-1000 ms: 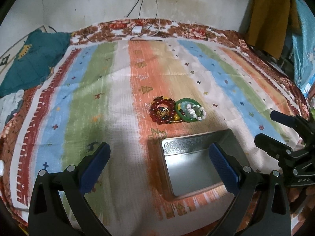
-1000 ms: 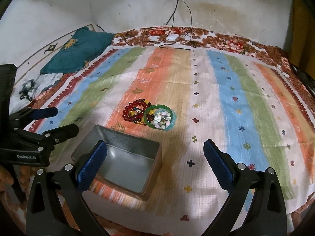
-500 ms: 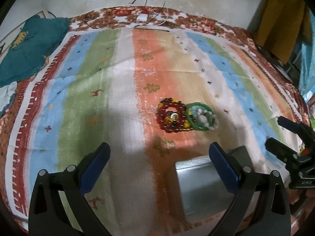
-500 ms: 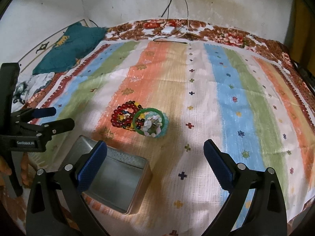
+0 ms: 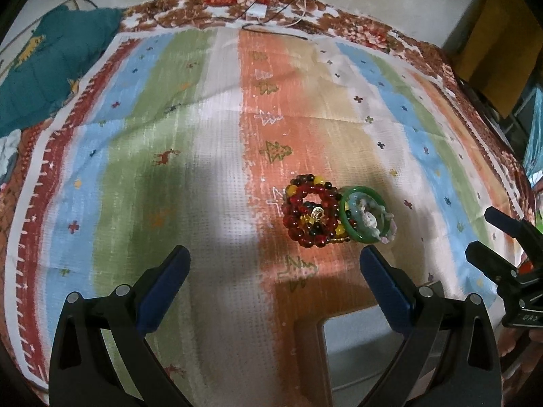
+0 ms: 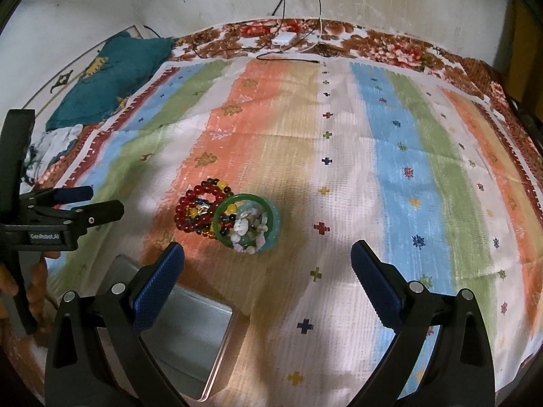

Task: Organize jewelry
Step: 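Move both tools forward over the bracelet pile beyond the tin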

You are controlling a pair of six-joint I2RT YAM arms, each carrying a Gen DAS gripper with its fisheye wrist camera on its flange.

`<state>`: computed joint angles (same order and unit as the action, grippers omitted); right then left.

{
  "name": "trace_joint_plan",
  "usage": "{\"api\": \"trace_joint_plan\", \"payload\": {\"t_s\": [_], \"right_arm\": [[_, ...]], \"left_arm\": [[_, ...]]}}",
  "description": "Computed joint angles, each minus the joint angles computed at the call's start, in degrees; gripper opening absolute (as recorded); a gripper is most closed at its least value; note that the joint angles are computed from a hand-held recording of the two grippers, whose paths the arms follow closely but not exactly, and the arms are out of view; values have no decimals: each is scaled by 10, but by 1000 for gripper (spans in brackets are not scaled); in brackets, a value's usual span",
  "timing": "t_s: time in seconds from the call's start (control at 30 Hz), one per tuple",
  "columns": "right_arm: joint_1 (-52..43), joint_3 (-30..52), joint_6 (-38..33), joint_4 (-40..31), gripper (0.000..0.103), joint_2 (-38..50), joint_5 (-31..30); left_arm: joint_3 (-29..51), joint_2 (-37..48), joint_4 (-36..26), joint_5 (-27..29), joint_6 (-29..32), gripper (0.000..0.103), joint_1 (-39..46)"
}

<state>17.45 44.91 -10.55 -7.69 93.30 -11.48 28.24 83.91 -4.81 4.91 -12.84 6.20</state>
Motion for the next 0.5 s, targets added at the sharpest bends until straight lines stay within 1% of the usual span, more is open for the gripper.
{"api": "trace_joint_plan", "payload": {"t_s": [0.27, 0.5], "right_arm": [[9, 52, -6, -22, 99, 51, 11], [2, 95, -1, -40, 99, 89, 6]], "left_arm": [[44, 66, -4, 21, 11, 97, 17], [81, 123, -8, 29, 20, 97, 20]]}}
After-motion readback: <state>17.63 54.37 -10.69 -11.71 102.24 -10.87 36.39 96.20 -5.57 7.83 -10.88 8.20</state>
